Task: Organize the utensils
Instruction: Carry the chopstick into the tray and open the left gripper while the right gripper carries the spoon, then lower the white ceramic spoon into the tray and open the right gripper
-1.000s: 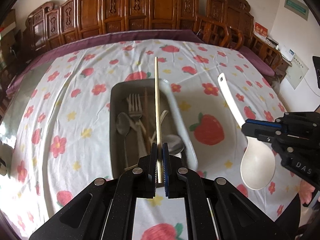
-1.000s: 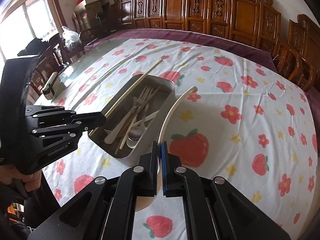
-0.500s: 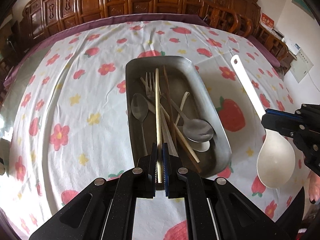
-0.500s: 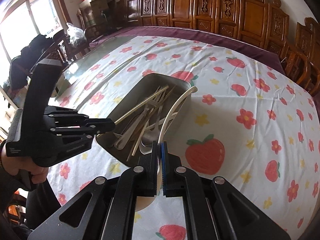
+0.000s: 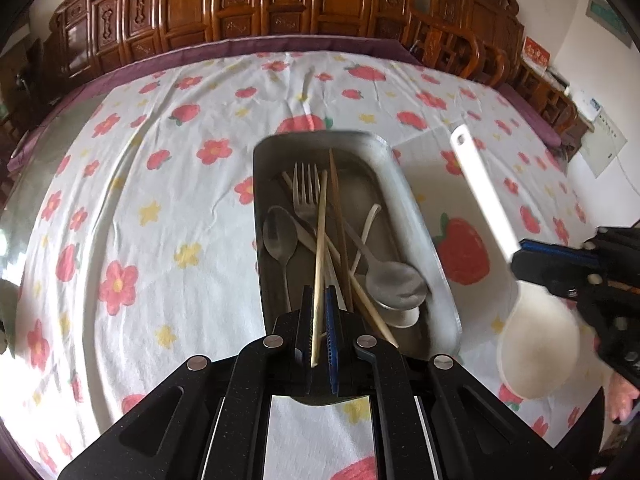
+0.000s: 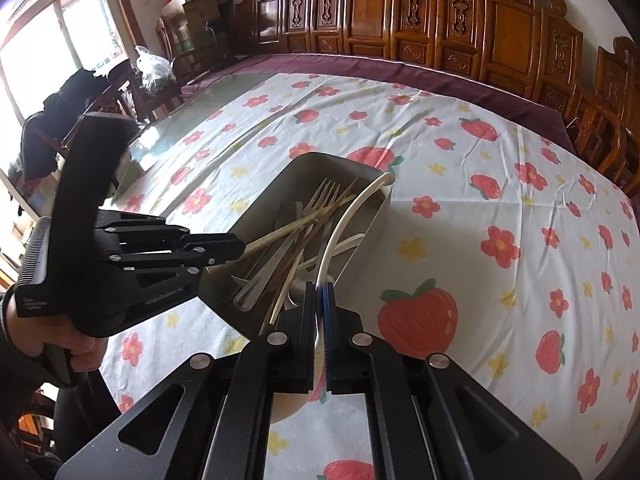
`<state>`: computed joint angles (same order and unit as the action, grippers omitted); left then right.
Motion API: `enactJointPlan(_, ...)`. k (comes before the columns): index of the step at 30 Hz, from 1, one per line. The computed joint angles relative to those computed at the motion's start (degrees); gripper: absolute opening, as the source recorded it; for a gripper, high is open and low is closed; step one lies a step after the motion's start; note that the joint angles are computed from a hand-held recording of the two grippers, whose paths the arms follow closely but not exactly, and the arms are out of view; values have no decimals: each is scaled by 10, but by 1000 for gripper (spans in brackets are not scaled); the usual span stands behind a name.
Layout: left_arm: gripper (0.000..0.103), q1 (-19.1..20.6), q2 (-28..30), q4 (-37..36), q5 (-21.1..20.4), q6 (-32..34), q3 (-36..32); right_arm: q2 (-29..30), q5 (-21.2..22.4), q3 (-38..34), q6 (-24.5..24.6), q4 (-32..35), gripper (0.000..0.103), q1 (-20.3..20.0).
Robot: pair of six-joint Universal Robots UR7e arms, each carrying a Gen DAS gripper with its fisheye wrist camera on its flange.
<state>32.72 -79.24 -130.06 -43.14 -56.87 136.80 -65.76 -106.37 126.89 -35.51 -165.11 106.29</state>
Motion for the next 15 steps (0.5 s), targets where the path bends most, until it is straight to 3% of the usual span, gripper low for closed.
enactJointPlan(2,7,-9,-11,5,8,-6,2,4,1,-3,0,-1,4,2)
enactJointPlan(5,17,-21,-27,20,19,-18,5,14,3,-10,2,-5,4,6)
enactJointPlan(15,24,-44,-83,85,39,-61,17,80,-9,-48,1,-36,4,26)
